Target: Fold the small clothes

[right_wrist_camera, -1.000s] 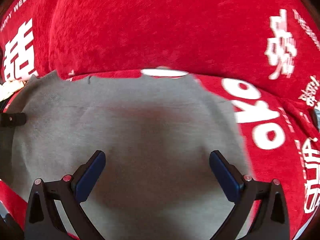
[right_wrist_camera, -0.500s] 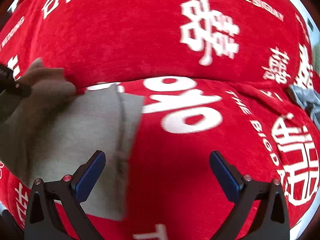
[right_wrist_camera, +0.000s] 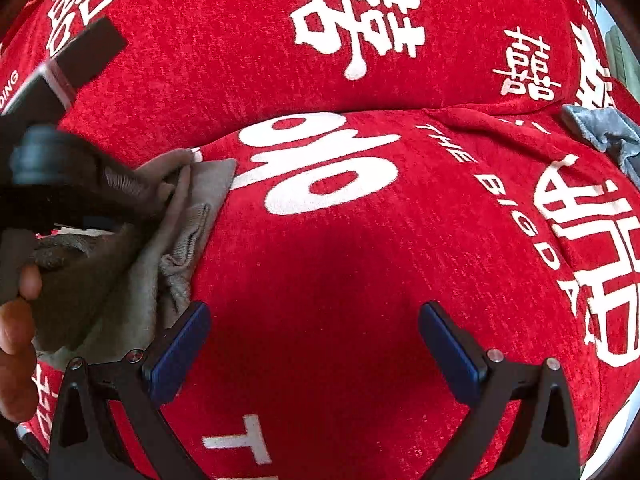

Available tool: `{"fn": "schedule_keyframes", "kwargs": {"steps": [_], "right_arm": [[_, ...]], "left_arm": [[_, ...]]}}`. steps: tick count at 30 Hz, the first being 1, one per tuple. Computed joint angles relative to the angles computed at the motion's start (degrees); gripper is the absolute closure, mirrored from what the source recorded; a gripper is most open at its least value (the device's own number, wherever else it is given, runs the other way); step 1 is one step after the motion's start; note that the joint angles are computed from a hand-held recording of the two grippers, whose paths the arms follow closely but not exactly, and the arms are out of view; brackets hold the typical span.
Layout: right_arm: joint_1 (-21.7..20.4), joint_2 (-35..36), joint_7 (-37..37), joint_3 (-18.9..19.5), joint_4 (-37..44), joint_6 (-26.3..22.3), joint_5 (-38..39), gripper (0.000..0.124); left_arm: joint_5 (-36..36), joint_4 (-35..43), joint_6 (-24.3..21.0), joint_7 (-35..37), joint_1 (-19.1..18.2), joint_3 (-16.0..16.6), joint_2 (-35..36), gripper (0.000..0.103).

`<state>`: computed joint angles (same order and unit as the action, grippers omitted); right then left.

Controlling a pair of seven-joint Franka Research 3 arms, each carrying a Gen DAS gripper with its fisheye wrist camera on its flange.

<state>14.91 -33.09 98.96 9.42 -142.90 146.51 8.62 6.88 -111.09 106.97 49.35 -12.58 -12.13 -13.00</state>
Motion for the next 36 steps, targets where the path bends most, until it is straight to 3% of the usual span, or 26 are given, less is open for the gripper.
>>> {"fn": "schedule_keyframes", "kwargs": {"steps": [3,5,9,13,16,20,26,32,34,35,36], "right_arm": [[0.6,-1.0,-0.5,-0.3,0.0,-0.1,0.5,0.021],[1.2,-1.7,-1.2,-0.9,0.3,-0.5,1.4,0.021],[5.3,-2.3,-5.0,-5.4,1.2,-0.5,9.2,0.021],[10.9,1.6,-11.5,-9.8,6.2,-2.7,21.1,0.021],[14.0,7.4,-17.7,-11.3,12.2,-7.9,27.5,0.022],[13.9,14.8,-20.6,-9.8,19.5,-13.5,30.8,0.041],[10.2,22.4,-19.1,-5.3,26.5,-19.4,28.3,0.050],[9.0,25.3,-18.9,-3.2,28.4,-19.7,28.5,0.055],[9.2,27.3,-17.7,-2.1,30.0,-19.3,25.3,0.055],[9.3,28.1,-16.8,-1.5,30.8,-18.9,22.6,0.061],[9.5,28.7,-16.2,-1.0,31.6,-18.9,19.9,0.088]], "left_arm": [[-0.2,-0.6,1.2,-0.1,0.0,0.4,-3.5,0.015],[-6.4,-4.1,4.9,5.1,-1.0,3.4,-9.5,0.015],[-5.9,-11.3,8.2,8.0,0.5,4.7,-20.9,0.015],[1.7,-17.3,4.6,7.0,4.5,3.7,-26.7,0.015],[3.4,-22.6,3.0,5.9,5.6,4.7,-29.8,0.015],[1.3,-28.5,5.7,4.2,6.0,7.4,-34.1,0.015],[-0.7,-31.1,8.2,4.2,7.0,9.5,-35.4,0.015],[-0.6,-32.2,10.3,4.9,7.4,8.9,-35.1,0.015],[-0.8,-33.0,10.6,4.9,7.4,8.7,-34.7,0.000],[-0.2,-33.5,10.8,4.7,7.7,8.2,-34.7,0.000],[0.3,-34.0,11.3,4.5,7.7,7.7,-34.9,0.000]]}}
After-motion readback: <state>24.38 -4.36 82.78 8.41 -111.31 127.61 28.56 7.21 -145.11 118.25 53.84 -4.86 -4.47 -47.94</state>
